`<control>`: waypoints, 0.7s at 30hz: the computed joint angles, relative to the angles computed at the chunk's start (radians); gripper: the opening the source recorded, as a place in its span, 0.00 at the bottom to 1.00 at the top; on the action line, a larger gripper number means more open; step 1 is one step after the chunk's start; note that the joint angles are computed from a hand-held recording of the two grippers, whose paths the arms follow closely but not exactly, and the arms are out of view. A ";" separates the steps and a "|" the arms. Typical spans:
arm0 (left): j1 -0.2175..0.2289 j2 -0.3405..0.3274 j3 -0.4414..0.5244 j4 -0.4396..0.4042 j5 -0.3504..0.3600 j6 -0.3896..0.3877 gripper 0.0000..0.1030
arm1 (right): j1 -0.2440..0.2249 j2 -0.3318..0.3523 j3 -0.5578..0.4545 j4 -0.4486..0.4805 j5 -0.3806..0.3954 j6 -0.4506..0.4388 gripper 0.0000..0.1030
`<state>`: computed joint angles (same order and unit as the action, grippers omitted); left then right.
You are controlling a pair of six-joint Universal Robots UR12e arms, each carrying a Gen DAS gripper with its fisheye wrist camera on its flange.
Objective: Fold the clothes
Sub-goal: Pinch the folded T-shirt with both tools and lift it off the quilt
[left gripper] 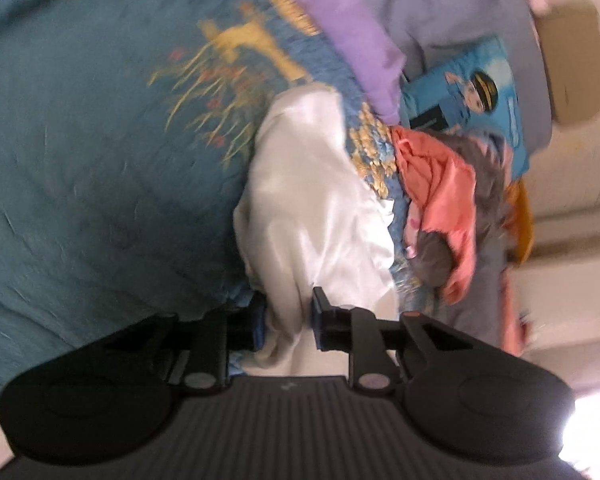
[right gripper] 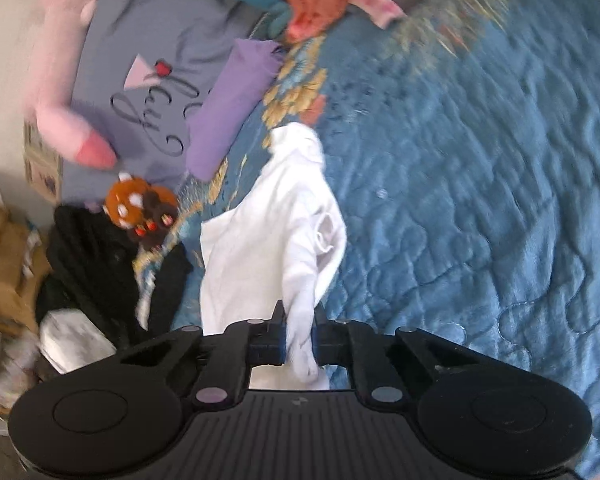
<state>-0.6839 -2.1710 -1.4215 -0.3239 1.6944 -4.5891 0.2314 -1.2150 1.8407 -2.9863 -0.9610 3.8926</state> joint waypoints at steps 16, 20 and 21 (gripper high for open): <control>-0.012 -0.027 0.363 -0.626 0.136 0.424 0.23 | 0.047 -0.024 -0.231 0.311 -0.142 -0.381 0.09; 0.011 -0.075 0.501 -0.730 0.189 0.546 0.23 | 0.056 0.029 -0.349 0.337 -0.159 -0.421 0.09; 0.022 -0.088 0.536 -0.747 0.193 0.571 0.23 | 0.056 0.050 -0.391 0.346 -0.159 -0.421 0.09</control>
